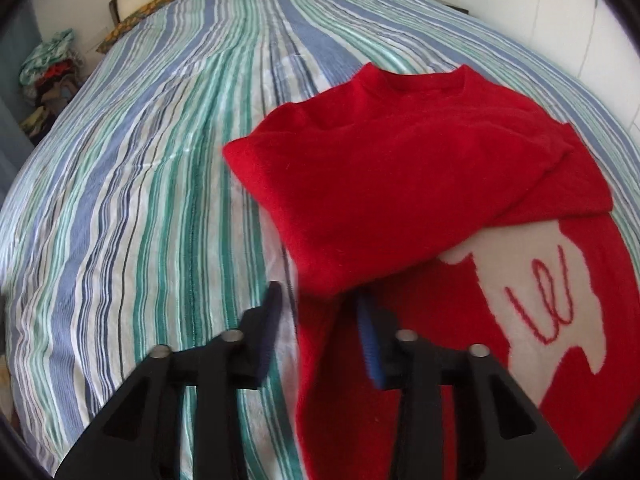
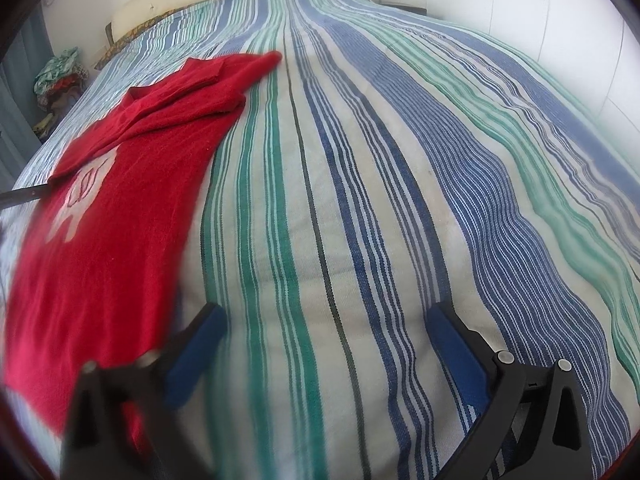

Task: Fold small clothes
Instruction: 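Fold the held sleeve across the sweater body with the left tool and release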

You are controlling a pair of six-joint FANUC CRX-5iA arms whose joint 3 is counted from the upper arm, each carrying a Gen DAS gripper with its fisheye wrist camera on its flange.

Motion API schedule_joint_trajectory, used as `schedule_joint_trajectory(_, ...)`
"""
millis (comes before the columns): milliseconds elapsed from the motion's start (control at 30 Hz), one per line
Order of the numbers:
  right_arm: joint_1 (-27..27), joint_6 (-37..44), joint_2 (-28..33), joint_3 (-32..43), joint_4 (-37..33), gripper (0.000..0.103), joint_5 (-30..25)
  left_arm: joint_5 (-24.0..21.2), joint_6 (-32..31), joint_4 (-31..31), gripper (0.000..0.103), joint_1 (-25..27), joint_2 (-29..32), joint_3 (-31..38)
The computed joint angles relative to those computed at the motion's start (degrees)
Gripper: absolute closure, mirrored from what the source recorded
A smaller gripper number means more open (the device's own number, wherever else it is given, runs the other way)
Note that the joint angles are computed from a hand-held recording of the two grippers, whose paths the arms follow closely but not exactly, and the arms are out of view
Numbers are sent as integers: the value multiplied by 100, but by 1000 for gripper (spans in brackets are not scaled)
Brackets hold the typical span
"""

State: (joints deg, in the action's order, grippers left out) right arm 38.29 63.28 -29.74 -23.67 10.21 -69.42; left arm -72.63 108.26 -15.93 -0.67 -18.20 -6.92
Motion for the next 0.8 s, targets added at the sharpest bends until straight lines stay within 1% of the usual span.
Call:
schedule_joint_trajectory(33,11,-15,-2,-7,14,2,3,60,352,-91,97,54,-117,-108)
schedule_joint_trajectory(67,31,-35,6,-14,37,2,12,227,603,-37,98,181,-350,-336)
schedule_joint_trajectory(100,49,-52,2,-23,58,2,13,327,687,52,98,314,-562,-546)
schedule_joint_trajectory(167,67,-58,-24,-38,71,2,4,452,570,223,98,484,-847,-840)
schedule_joint_trajectory(267,59,-43,-31,-51,72,2,9,437,519,312,98,525,-851,-881)
schedule_joint_trajectory(333,84,-57,-22,-67,109,1,8,478,405,629,97,772,-841,-950)
schedule_joint_trajectory(433,108,-74,-22,-75,136,1,0,586,120,1153,93,1165,-945,-1166)
schedule_joint_trajectory(500,98,-59,-22,-75,121,1,14,507,-117,1402,91,1336,-999,-1203)
schedule_joint_trajectory(600,133,-80,-29,-97,163,1,19,165,-310,1452,80,1402,-1077,-1102)
schedule_joint_trajectory(633,142,-85,-31,-99,168,1,13,39,-332,1451,72,1427,-1148,-1085)
schedule_joint_trajectory(667,140,-84,-26,-93,164,1,10,-82,-334,1426,60,1442,-1253,-1079)
schedule_joint_trajectory(700,135,-80,-24,-85,156,1,4,-203,-331,1388,53,1462,-1365,-1071)
schedule_joint_trajectory(733,128,-73,-18,-76,146,1,1,-368,-245,1263,41,1411,-1464,-1029)
schedule_joint_trajectory(767,132,-77,-21,-73,145,1,-7,-497,-232,1225,38,1414,-1596,-1031)
schedule_joint_trajectory(800,133,-76,-23,-72,146,1,-11,-606,-265,1268,38,1461,-1729,-1054)
